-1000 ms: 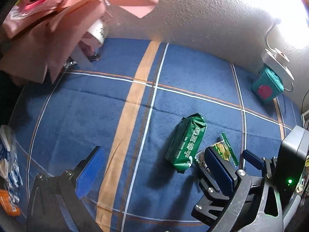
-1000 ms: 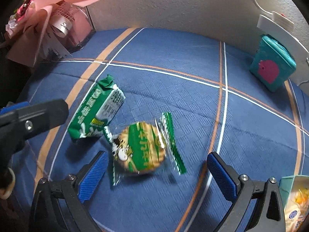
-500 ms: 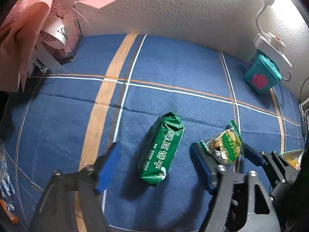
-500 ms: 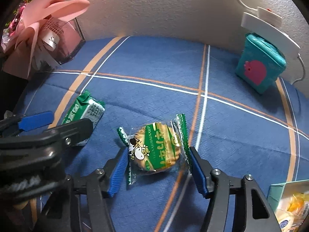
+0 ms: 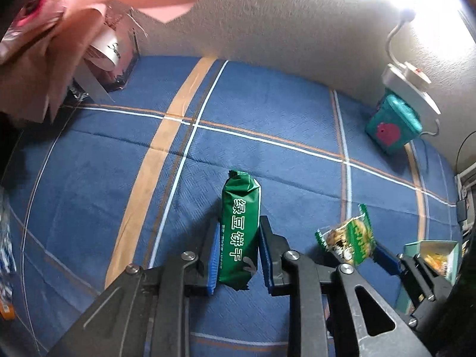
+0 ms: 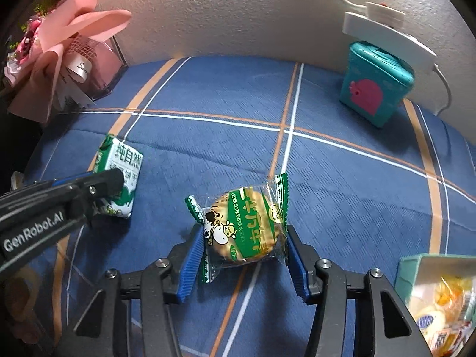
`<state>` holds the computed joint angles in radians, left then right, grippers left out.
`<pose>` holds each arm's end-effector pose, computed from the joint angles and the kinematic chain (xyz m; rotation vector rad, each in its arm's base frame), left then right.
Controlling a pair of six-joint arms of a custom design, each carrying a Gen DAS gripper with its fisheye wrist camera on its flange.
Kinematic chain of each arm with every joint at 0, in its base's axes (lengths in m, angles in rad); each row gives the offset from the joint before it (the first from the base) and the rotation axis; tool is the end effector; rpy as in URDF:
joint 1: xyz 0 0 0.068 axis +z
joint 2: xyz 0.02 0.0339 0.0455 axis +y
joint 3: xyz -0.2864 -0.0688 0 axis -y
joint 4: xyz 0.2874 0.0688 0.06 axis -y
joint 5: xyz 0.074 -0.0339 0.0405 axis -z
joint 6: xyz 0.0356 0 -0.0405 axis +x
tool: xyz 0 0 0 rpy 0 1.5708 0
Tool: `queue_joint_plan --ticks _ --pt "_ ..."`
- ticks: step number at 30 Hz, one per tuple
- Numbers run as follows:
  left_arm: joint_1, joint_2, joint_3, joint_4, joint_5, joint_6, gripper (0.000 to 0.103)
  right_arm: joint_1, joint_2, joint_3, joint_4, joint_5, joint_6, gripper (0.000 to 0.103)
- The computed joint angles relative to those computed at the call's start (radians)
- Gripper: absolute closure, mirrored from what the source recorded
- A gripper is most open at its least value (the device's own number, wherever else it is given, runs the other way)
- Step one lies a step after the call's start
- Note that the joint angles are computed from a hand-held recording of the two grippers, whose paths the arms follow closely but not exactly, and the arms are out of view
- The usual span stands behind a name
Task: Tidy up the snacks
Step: 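Grasp the green round biscuit packet with the right tool while the left tool grasps the green rectangular pack, then lift both green snacks and carry them over the tray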
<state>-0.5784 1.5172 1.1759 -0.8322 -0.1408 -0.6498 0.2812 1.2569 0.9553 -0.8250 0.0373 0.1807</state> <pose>0.2856 -0.1805 0.2591 -0.1363 2.7296 -0.1595 0.2606 0.0739 0.2589 -0.1242 2.6966 0.0905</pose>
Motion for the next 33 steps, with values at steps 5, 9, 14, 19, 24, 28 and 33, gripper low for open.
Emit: queue_joint_plan --ticks 5,9,14,19,24,28,33 --pt "-0.072 -0.070 0.008 -0.060 -0.033 -0.107 0.078 -0.002 -0.107 -0.017 -0.072 -0.006 0.008 0.047" --pt "-0.143 -0.114 0.021 -0.107 -0.074 -0.183 0.078 -0.009 -0.195 -0.017 -0.146 -0.006 0.021 0.047" --pt "-0.251 -0.156 0.040 -0.155 -0.149 -0.295 0.078 -0.026 -0.308 -0.017 -0.246 -0.005 0.038 0.047" --pt "-0.380 -0.199 0.054 -0.198 -0.223 -0.428 0.078 -0.068 -0.426 -0.014 -0.360 -0.010 0.033 0.047" --pt "-0.498 -0.204 0.065 -0.237 -0.298 -0.542 0.078 -0.143 -0.535 -0.007 -0.469 -0.016 -0.001 0.047" --pt "-0.544 -0.182 0.084 -0.248 -0.312 -0.569 0.078 -0.270 -0.599 0.004 -0.535 -0.063 -0.080 0.047" --pt "-0.588 -0.151 0.128 -0.252 -0.338 -0.586 0.078 -0.510 -0.639 0.026 -0.598 -0.165 -0.253 0.047"
